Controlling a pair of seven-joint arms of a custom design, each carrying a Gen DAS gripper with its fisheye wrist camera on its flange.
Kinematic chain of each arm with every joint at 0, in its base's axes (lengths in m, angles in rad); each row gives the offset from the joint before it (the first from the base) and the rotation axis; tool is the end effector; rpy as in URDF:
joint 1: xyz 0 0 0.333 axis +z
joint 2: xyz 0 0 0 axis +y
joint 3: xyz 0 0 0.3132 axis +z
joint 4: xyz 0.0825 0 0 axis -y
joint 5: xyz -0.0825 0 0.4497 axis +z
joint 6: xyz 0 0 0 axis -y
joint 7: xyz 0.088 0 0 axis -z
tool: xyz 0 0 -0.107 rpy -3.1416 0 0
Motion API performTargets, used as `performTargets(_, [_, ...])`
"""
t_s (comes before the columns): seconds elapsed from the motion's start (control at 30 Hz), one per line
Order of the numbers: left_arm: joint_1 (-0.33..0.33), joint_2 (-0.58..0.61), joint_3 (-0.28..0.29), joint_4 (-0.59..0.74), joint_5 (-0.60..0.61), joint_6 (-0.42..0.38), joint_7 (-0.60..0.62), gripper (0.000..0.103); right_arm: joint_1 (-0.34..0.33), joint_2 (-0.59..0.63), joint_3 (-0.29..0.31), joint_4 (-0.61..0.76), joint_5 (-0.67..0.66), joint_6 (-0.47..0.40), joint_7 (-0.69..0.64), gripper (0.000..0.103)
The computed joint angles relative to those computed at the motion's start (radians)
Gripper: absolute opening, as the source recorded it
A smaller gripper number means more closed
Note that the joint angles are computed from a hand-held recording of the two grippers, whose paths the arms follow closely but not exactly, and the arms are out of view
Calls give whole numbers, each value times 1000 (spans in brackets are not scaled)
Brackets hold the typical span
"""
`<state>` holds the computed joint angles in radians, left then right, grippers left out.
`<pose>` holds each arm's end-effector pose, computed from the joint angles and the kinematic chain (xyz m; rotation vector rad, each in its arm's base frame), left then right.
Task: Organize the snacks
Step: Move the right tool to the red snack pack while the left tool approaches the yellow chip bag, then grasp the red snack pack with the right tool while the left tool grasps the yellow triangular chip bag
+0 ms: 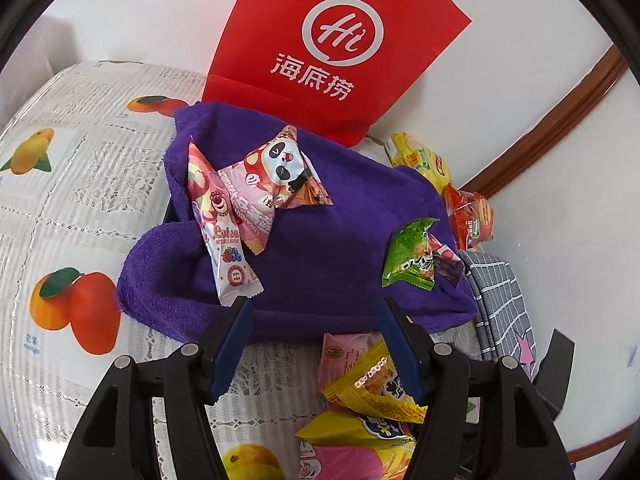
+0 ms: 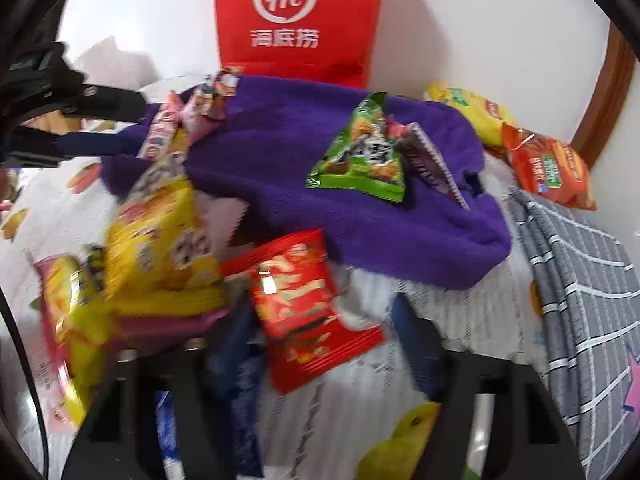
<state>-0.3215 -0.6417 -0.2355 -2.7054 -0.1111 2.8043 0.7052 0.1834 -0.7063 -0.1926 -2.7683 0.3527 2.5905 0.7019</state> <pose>0.3881 -0.2333 0.4667 -2.3431 1.5674 -1.0649 0.4257 -0.0035 0.4309 -2.2879 1.1815 -0.4361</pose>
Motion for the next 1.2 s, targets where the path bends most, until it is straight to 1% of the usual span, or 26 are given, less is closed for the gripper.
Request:
performTargets(0.03, [-2,-1,2,-1,-1,2,1,63,-9,-14,9,-12,-6,5,8,55])
performTargets(0.07, [-2,-1,3,-1,-1,2,1,63,-24,-34,25,-31,-18,23,23,55])
performTargets(0.17, [-8,-5,9,-3,-6,2,6,63,-48,-104,23,-78,-42,39,42,54])
performTargets(0.23, [-12,-6,10,-4,-9,6,10,63,-82,-140,34,-97,-64,44,82,54])
performTargets(0.27, [-14,-7,12,-4,-11,9,14,63,-109,-159,45,-103,-76,31,123,54])
performTargets(0.3, [-16,-8,12,-4,-12,11,17,63,-125,-174,42,-102,-81,13,156,54])
performTargets(0.37, [-15,-8,8,-3,-12,15,15,63,-128,-205,-2,-106,-64,-3,179,54])
performTargets(0.4, [-18,-7,9,-1,-13,15,18,63,-134,-217,-13,-112,-57,0,192,54])
performTargets(0.43, [-21,-6,11,-1,-14,16,22,63,-149,-221,-10,-116,-55,4,221,55])
performTargets(0.5, [-28,-2,15,3,-17,17,32,63,-156,-201,-10,-110,-57,-4,254,55])
performTargets(0.57, [-31,-1,14,3,-18,21,40,63,-173,-158,19,-101,-77,-12,302,55])
performTargets(0.6, [-28,0,10,5,-15,21,41,63,-175,-126,26,-82,-105,-36,337,56])
performTargets(0.7, [-29,5,9,12,-13,9,49,63,-175,-138,28,-93,-97,-13,354,56])
performTargets(0.73, [-32,5,10,12,-15,10,51,63,-180,-125,41,-88,-112,-20,370,58])
performTargets(0.8, [-40,4,14,11,-22,15,56,63,-187,-128,69,-98,-147,3,389,58])
performTargets(0.83, [-46,6,16,13,-25,15,63,63,-186,-133,74,-103,-159,10,397,58])
performTargets(0.97, [-59,11,9,27,-21,1,88,63,-172,-142,35,-103,-162,-6,398,57])
performTargets(1.07, [-74,25,8,40,-20,4,116,63,-175,-150,39,-110,-170,-5,403,57])
performTargets(1.2, [-130,58,46,56,-65,21,186,63,-168,-143,31,-107,-173,-3,401,58])
